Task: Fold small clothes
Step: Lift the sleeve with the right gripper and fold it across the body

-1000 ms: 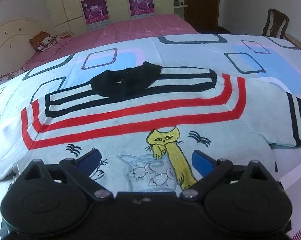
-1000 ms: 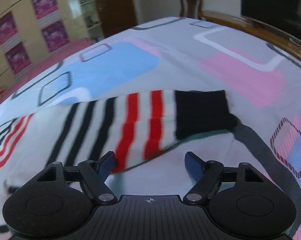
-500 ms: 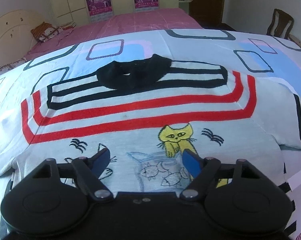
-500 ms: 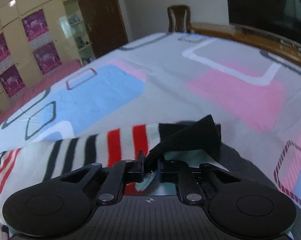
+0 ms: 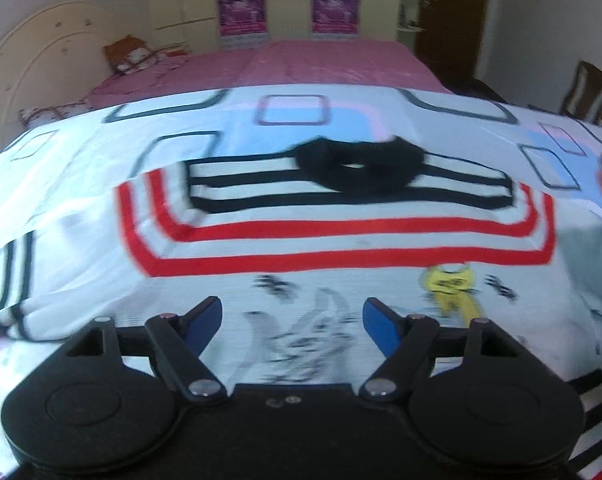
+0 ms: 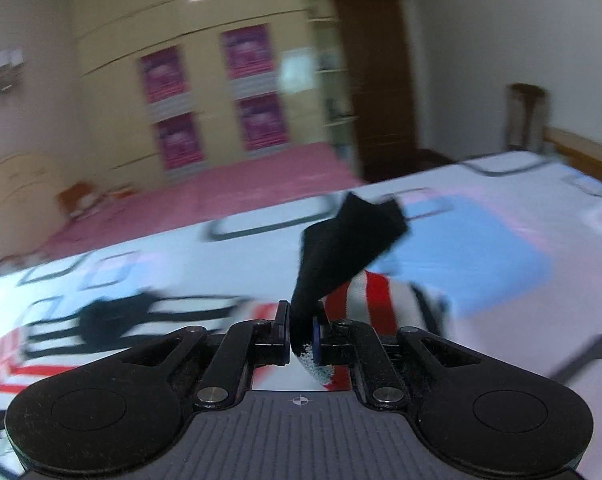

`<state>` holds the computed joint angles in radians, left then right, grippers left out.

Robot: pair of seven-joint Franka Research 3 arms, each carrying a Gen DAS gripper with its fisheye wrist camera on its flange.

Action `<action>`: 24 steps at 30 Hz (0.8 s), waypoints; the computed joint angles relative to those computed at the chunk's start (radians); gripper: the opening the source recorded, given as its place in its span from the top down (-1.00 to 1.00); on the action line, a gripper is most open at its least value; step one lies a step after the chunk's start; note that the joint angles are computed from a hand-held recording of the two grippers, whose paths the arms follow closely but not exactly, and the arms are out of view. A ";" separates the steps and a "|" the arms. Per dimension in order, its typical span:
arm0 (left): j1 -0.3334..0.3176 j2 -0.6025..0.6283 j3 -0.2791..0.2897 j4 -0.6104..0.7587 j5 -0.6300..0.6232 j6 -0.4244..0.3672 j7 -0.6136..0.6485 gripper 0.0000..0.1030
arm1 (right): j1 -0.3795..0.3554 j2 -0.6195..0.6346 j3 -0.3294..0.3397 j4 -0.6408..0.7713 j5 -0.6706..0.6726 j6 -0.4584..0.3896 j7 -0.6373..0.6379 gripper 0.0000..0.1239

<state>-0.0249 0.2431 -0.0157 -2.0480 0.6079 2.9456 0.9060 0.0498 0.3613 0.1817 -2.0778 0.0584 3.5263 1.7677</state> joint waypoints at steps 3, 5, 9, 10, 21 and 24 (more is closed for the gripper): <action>0.039 -0.014 0.002 -0.023 -0.024 0.017 0.029 -0.49 | 0.013 0.063 0.064 0.084 -0.041 -0.042 0.004 0.85; 0.068 -0.017 -0.008 -0.031 -0.061 0.020 0.075 -0.49 | 0.032 0.109 0.093 0.140 -0.048 -0.077 -0.005 0.85; 0.118 -0.019 -0.034 -0.045 -0.150 0.043 0.167 -0.49 | 0.028 0.209 0.184 0.256 -0.047 -0.194 -0.055 0.85; 0.143 -0.019 -0.058 -0.048 -0.198 0.048 0.218 -0.51 | 0.028 0.238 0.202 0.291 -0.041 -0.224 -0.069 0.85; 0.354 0.059 -0.376 0.025 -0.813 -0.014 0.756 -0.66 | -0.003 0.184 0.256 0.212 0.088 -0.199 -0.205 -0.19; 0.358 0.101 -0.413 0.072 -0.917 -0.054 0.847 -0.56 | 0.085 0.082 0.120 0.099 0.158 -0.159 -0.198 -0.19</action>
